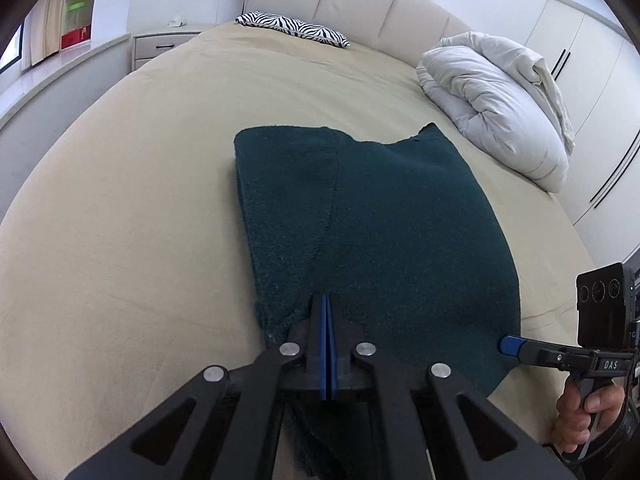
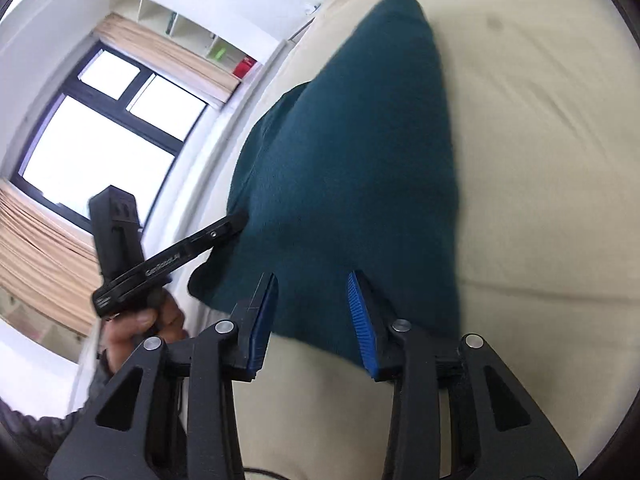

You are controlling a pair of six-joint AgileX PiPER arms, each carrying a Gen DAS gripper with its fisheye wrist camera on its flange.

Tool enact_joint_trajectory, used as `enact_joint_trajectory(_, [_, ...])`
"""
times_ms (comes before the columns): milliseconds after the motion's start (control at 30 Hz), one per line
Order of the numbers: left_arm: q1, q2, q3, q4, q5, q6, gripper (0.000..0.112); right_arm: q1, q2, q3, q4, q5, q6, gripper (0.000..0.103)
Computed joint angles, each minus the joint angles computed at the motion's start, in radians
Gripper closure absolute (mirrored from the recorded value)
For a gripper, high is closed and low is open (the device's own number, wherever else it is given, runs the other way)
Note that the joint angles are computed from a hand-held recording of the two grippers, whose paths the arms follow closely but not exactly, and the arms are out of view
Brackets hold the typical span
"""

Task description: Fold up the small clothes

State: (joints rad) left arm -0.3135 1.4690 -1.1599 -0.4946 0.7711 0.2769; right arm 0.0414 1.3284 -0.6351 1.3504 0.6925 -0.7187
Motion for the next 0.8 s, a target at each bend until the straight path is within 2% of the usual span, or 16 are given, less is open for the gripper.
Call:
enact_joint_trajectory(67, [0.035,-0.023,-0.003,-0.008,0.045,0.020,0.108,-0.082,-0.045,0.052,-0.006,0.074,-0.026,0.071])
enact_joint_trajectory(167, [-0.051,-0.028,-0.098,0.153,0.052,-0.147,0.107,-0.153,-0.103,0.017,-0.155,0.149,0.074,0.068])
enact_joint_trajectory(233, [-0.085,-0.018,-0.170,0.225,0.046,-0.215,0.086,-0.210,-0.133,-0.037,-0.224,0.201,0.118,0.066])
enact_joint_trajectory(267, [-0.090,0.010,-0.220,0.210,0.048,-0.216,0.081,-0.233,-0.119,-0.078,-0.224,0.219,0.120,0.065])
enact_joint_trajectory(300, [-0.095,0.044,-0.270,0.193,0.054,-0.214,0.075,-0.265,-0.092,-0.130,-0.205,0.251,0.107,0.062])
enact_joint_trajectory(367, [-0.129,0.128,-0.372,0.250,0.055,-0.261,0.074,-0.276,-0.016,-0.238,-0.179,0.270,0.111,0.056])
enact_joint_trajectory(433, [-0.145,0.238,-0.489,0.292,0.076,-0.308,0.074,-0.264,0.110,-0.355,-0.136,0.295,0.101,0.056])
enact_joint_trajectory(600, [-0.146,0.451,-0.678,0.383,0.164,-0.370,0.074,-0.200,0.411,-0.642,-0.160,0.255,0.244,0.058])
enact_joint_trajectory(633, [-0.136,0.456,-0.659,0.358,0.143,-0.349,0.072,-0.206,0.472,-0.690,-0.167,0.265,0.268,0.058])
enact_joint_trajectory(700, [-0.096,0.425,-0.560,0.246,0.046,-0.255,0.071,-0.219,0.529,-0.737,-0.192,0.243,0.311,0.058])
enact_joint_trajectory(800, [-0.079,0.433,-0.538,0.175,0.010,-0.191,0.070,-0.265,0.574,-0.756,-0.169,0.232,0.303,0.058])
